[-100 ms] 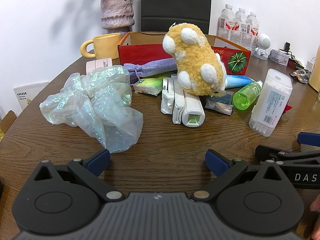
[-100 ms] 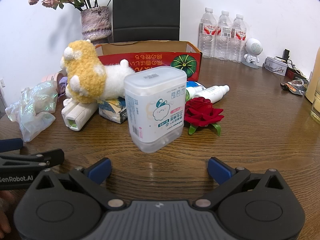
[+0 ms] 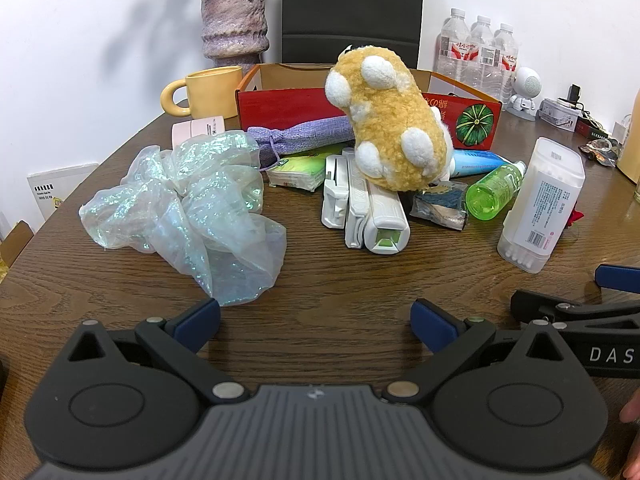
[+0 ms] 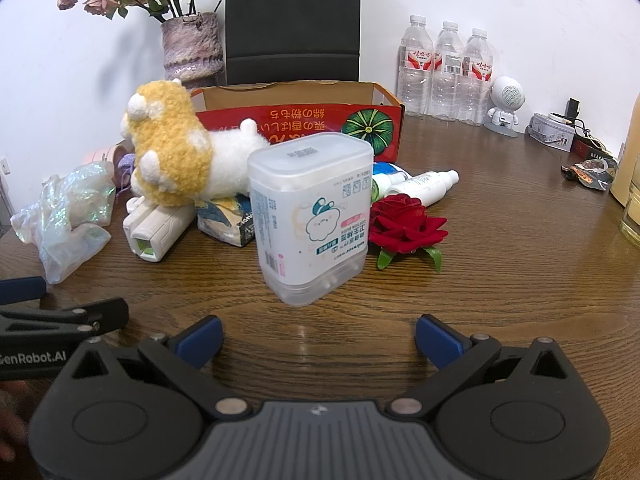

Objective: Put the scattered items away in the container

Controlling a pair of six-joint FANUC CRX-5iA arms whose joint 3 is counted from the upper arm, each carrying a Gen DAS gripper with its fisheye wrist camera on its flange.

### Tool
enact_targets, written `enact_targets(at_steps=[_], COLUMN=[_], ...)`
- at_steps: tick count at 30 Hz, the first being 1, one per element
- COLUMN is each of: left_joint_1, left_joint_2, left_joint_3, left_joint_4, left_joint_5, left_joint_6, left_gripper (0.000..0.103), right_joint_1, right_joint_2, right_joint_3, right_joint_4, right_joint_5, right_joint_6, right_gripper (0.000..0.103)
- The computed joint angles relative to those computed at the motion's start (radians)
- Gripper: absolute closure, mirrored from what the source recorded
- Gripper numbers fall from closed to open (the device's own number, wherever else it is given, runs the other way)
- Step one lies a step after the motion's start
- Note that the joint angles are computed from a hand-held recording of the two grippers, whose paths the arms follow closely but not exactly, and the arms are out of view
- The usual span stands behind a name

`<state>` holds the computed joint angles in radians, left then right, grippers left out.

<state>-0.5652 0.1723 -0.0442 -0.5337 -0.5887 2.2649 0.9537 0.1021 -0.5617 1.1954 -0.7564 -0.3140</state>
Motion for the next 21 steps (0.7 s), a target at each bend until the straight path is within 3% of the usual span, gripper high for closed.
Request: enact_targets(at_steps=[21], left_joint_1=[0.002], left_joint_2=[-0.004], left_joint_3=[-0.002], left_joint_4=[0.004], left_joint_5=[0.000], left_joint_6=[-0.005], left_gripper=[0.000], right_joint_1=[-0.001], right_joint_2=[0.001], right_joint_3=[0.001], right_joint_4=[0.000], right_joint_5=[0.001], right_joint_6=[0.001], right_gripper=[0.000])
